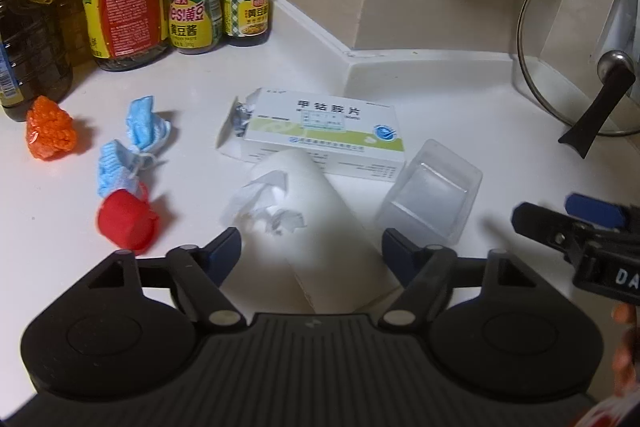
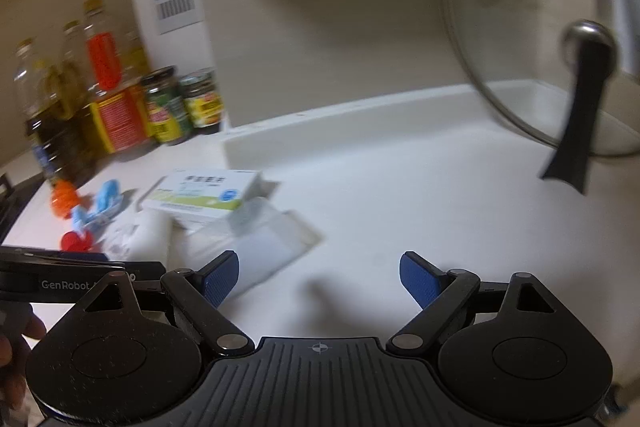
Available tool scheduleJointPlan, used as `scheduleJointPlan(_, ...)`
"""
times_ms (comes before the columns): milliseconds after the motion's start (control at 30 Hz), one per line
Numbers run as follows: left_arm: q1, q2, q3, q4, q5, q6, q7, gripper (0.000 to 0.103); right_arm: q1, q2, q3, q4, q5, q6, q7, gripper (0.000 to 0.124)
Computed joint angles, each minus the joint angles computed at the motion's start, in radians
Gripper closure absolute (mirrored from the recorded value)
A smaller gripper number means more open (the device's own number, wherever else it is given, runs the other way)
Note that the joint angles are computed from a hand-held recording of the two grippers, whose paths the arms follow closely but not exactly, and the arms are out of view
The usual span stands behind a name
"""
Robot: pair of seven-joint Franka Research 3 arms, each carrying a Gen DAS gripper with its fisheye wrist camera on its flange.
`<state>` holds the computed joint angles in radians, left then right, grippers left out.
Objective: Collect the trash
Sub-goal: 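Raise both tools back toward the remaining trash on the counter, then close the left gripper on the white paper roll while the right gripper grasps the clear plastic box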
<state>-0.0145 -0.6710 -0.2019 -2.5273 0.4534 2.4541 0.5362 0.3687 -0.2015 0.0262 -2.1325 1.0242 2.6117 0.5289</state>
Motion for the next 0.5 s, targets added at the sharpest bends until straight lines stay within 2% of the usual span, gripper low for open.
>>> scheduleJointPlan(100, -0.019, -0.035, 0.029, -0.021, -0.015, -0.014, 0.051, 0.048, 0.010, 0.023, 0.001, 0.026, 0.016, -0.029, -0.050, 0.032)
scheduleJointPlan(133, -0.020, -0.048, 0.033, -0.027, -0.017, -0.020, 0.064, 0.050, 0.011, 0.030, 0.002, 0.035, 0.022, -0.038, -0.066, 0.031)
scheduleJointPlan(400, -0.008, -0.100, 0.059, -0.062, -0.054, 0.007, 0.114, 0.051, 0.001, 0.106, 0.029, 0.125, -0.028, -0.135, -0.179, 0.027)
scheduleJointPlan(500, -0.006, -0.107, 0.066, -0.071, -0.072, 0.028, 0.128, 0.048, -0.005, 0.138, 0.041, 0.156, -0.058, -0.160, -0.208, 0.027)
